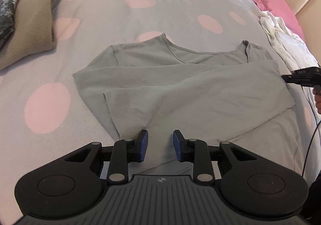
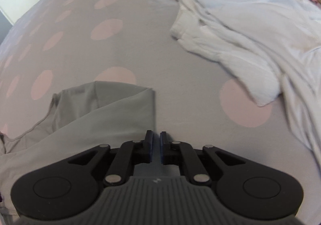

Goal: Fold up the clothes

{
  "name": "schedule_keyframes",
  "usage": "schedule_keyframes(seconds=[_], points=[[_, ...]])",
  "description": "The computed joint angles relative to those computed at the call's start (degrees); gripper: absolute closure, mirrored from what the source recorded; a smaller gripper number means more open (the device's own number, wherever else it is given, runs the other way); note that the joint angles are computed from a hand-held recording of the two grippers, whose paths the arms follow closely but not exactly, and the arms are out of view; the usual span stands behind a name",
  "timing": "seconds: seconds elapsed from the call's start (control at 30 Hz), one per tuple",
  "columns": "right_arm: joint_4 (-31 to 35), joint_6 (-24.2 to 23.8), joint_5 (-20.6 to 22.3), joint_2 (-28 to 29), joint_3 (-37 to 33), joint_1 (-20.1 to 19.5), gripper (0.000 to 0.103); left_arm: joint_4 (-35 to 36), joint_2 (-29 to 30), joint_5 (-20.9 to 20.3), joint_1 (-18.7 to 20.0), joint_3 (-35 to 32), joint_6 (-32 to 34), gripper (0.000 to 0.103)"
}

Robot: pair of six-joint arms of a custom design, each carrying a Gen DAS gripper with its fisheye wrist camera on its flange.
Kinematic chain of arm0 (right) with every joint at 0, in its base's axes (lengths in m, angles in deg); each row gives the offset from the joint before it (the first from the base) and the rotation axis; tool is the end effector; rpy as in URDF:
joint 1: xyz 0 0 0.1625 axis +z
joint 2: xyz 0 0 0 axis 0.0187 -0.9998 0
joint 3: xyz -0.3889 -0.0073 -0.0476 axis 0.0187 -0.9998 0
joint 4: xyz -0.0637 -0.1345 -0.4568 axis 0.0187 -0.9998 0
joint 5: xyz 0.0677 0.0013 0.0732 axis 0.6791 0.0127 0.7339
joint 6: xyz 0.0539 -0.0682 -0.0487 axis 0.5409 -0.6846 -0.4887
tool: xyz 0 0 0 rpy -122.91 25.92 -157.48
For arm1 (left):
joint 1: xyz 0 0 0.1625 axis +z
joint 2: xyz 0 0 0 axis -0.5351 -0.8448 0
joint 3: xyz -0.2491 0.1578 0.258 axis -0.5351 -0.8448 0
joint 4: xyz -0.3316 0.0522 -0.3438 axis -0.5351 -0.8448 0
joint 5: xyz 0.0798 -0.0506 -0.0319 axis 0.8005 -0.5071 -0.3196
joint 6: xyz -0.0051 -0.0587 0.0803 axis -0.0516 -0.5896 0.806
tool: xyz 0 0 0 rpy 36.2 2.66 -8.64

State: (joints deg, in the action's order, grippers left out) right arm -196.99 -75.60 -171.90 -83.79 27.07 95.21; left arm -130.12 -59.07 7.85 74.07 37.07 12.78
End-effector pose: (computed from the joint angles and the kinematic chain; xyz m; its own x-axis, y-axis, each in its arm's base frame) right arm 0.1437 -0.6209 0.3209 -0.7915 -0.0301 0.6105 -0.2802 0.9055 -0.3187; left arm -0.1906 -0.4336 0.2529 -0.8425 -0.0742 -0.5335 0.1532 0.9165 -0.3694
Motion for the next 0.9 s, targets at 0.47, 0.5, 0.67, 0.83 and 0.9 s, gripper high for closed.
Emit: schedule_keyframes(seconds=[0.47,0.5,0.67,0.83,0.9], points=[[17.0,2.3,7.3,-11.3,4.9,-1.3,0.07,15.7,-4.3,-2.8,-6.3,0.8,-11.4,0.062],[18.4,2.5,7.8,-12.6,5.7,-1.5,0.07,16.1,-4.9,-3.4,-6.9,1.4,-12.1,0.058],[22.7,-0.7,7.6,-18.4,10.6,-2.4,0.066,21.5,-6.1,-6.4,-10.0,3.2,-15.5,0.058],[27.4,-3.5,7.0,-23.7,14.2,-2.9,0.064,22.7,-8.1,-10.7,-13.7,5.6,-18.1,0.058],[28.8,-4.8,6.3,-25.5,15.6,-2.9,0.064,23.6,-8.0,-11.8,-16.1,6.7,-19.5,0.056]])
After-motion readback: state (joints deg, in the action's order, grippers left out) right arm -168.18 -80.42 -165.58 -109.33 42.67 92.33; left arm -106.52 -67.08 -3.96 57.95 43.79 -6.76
